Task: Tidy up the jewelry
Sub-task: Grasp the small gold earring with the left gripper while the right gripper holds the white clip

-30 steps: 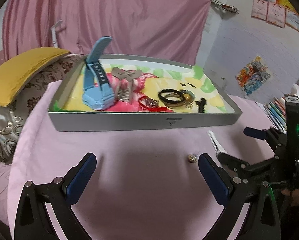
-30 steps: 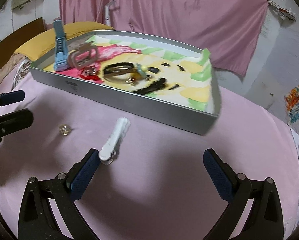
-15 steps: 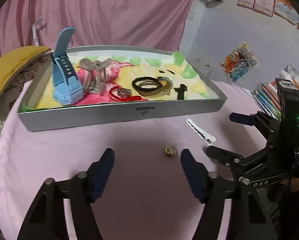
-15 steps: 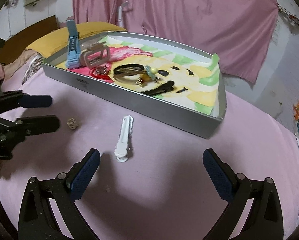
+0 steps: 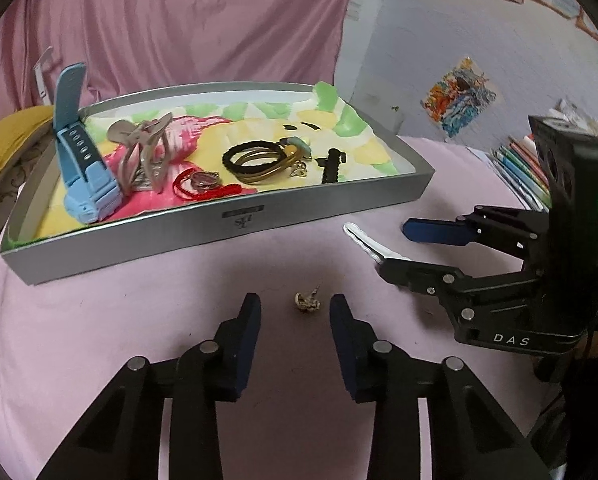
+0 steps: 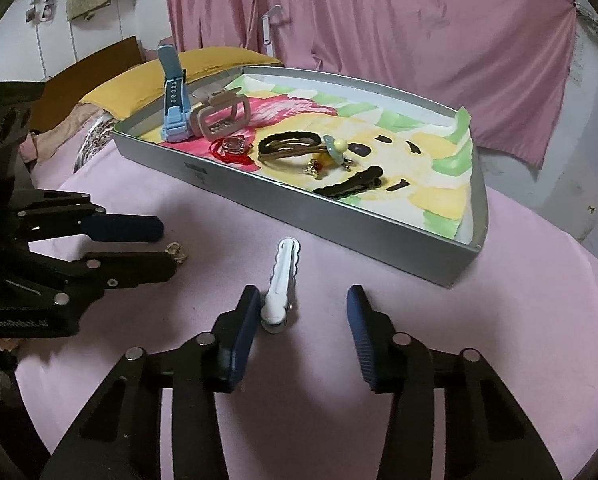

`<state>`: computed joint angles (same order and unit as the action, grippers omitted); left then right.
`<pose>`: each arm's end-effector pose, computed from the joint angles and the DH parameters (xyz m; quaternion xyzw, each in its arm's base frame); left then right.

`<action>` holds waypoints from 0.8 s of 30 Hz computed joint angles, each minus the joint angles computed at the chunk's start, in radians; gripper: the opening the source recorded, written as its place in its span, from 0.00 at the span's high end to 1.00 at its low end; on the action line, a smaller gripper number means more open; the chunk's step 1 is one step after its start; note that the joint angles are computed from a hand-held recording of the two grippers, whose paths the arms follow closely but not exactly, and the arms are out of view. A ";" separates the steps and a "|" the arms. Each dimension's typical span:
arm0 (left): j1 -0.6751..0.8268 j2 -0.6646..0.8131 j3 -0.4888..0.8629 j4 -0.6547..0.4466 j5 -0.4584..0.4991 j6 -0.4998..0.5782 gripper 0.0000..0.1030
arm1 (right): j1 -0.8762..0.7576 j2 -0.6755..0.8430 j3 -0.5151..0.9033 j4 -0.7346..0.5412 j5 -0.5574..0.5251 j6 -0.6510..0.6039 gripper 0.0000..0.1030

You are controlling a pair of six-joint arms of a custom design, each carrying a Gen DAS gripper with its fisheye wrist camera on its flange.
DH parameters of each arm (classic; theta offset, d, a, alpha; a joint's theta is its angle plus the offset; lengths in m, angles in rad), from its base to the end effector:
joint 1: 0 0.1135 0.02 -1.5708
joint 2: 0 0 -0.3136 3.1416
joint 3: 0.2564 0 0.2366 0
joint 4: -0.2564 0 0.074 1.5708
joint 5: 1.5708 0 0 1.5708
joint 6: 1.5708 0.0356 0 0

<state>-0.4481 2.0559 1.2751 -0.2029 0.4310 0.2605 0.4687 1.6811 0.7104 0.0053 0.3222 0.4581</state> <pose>0.3811 -0.1997 0.1839 0.3824 0.8555 -0.2303 0.2622 0.2679 0.1230 0.1816 0.0428 0.9424 -0.0054 0.3316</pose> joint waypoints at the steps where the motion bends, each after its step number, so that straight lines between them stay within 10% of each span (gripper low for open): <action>1: -0.003 0.003 0.006 -0.003 -0.003 0.006 0.72 | 0.000 0.000 0.000 0.002 -0.001 0.001 0.70; 24: -0.028 0.017 0.042 -0.037 -0.036 0.063 0.88 | -0.011 0.010 0.012 0.005 -0.039 0.006 0.82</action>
<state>-0.4764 2.0731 1.3176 -0.2399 0.3951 0.3234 0.4580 1.6908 0.7222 0.0107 0.2834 0.4639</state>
